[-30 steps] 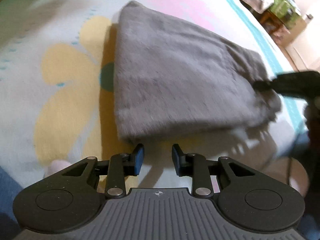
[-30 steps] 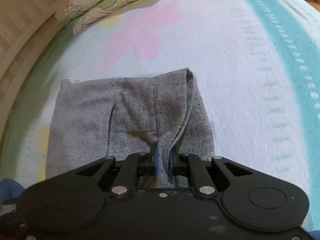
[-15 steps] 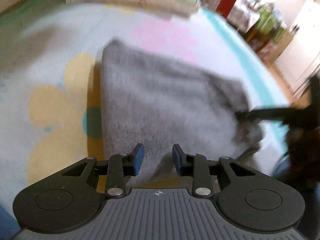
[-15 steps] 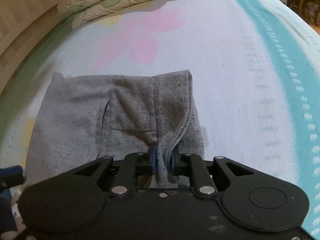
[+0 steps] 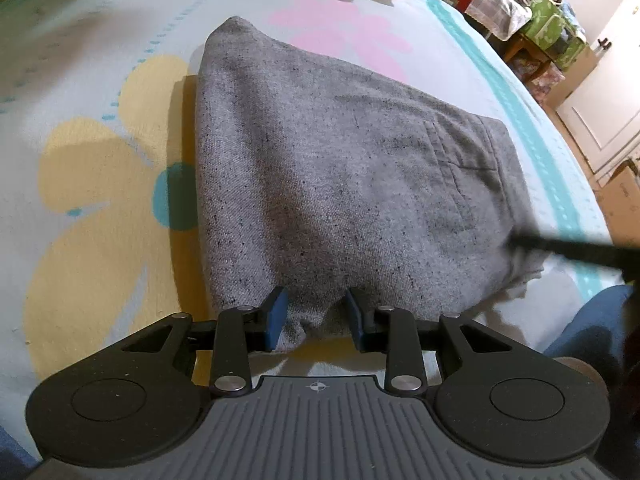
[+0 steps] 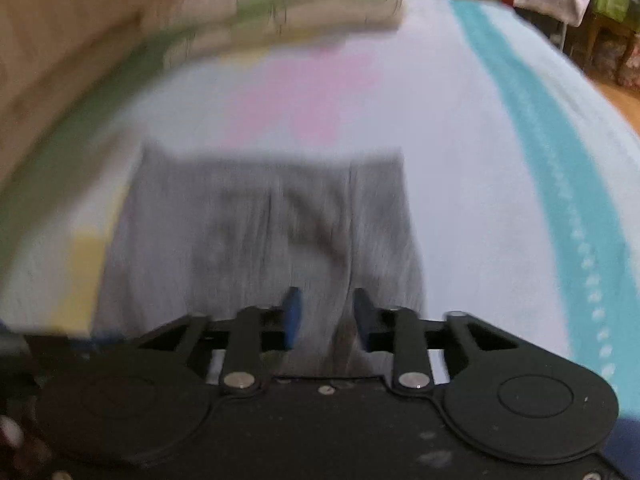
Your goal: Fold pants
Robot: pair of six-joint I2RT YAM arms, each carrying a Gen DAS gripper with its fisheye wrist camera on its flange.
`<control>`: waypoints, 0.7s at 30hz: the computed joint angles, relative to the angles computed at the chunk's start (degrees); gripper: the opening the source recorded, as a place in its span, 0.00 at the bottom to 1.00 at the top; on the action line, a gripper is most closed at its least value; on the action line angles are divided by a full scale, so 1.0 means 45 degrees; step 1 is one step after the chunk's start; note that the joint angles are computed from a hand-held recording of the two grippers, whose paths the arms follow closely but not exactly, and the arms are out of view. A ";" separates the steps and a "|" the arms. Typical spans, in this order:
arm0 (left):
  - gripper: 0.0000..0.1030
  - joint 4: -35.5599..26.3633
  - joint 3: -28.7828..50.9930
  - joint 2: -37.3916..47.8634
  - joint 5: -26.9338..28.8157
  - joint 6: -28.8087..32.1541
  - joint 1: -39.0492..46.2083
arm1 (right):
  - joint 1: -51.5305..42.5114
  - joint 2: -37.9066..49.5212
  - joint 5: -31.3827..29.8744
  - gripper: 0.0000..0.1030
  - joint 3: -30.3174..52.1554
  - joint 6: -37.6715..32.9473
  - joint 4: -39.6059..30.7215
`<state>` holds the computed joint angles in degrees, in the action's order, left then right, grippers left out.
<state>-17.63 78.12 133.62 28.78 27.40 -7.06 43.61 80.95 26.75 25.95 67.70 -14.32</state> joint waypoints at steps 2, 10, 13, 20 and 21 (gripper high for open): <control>0.31 -0.0120 0.0085 0.0073 0.0051 0.0014 0.0030 | -0.0276 0.1159 -0.1050 0.21 -0.0276 0.0506 0.0990; 0.31 0.0838 -0.0689 -0.0309 -0.0035 -0.0053 0.0007 | -0.0540 0.0848 -0.1200 0.21 -0.1717 0.1258 0.2882; 0.31 0.0657 -0.0733 -0.0600 0.0139 -0.0174 0.0140 | -0.0177 0.0911 -0.0899 0.27 -0.1611 0.1359 0.2764; 0.32 0.0553 0.0995 -0.0561 -0.0138 -0.0445 -0.0307 | 0.0639 0.0438 -0.0374 0.38 -0.2031 0.1908 0.2876; 0.32 0.0512 0.1536 -0.0296 -0.0307 -0.0560 -0.0457 | 0.0651 0.0332 -0.0390 0.39 -0.2123 0.2001 0.2995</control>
<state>-15.32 85.03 132.28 27.40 24.89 -9.12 46.54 82.44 25.00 16.40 76.70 -0.85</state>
